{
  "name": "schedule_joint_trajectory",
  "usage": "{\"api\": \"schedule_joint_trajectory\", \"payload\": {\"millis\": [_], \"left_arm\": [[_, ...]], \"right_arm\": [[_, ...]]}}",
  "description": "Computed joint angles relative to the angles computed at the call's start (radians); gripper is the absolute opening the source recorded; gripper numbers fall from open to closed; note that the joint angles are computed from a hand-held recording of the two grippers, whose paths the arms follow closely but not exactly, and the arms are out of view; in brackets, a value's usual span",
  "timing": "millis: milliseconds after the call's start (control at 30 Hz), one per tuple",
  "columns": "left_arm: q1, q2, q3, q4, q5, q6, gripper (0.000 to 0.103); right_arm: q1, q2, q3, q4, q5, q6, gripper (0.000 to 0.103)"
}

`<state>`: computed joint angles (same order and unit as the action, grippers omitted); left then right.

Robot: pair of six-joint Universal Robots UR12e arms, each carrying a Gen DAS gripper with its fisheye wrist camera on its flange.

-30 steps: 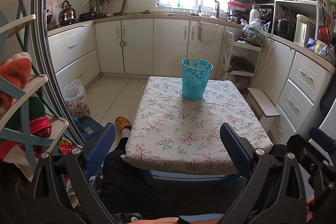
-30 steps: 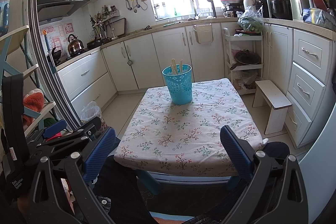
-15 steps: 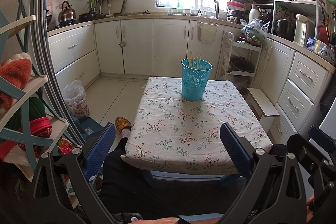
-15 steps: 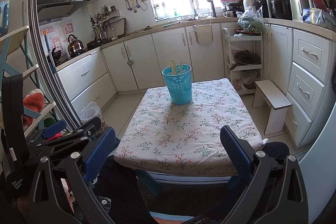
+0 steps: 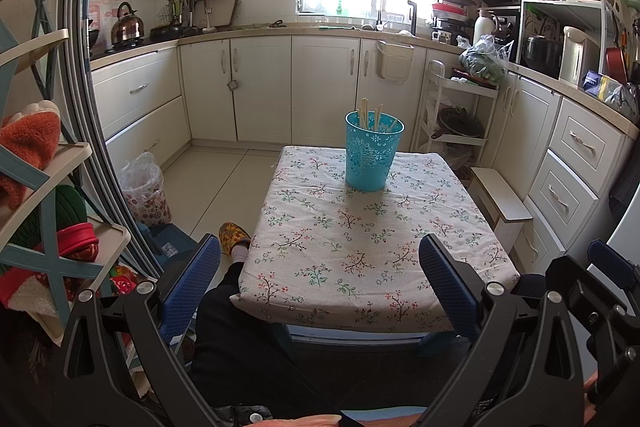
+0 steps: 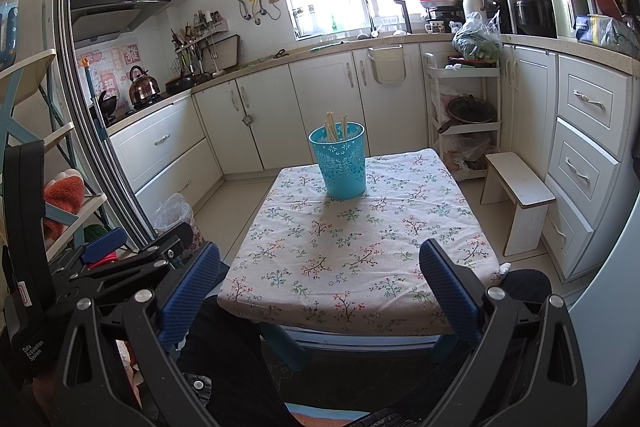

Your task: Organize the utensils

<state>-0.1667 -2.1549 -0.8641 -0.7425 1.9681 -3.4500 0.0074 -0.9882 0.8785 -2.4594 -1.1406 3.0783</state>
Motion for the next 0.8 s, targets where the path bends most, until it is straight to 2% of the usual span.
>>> {"api": "schedule_joint_trajectory", "payload": {"millis": [800], "left_arm": [[-0.001, 0.001, -0.003, 0.003, 0.001, 0.000, 0.095]], "right_arm": [[0.001, -0.003, 0.010, -0.008, 0.000, 0.000, 0.096]]}}
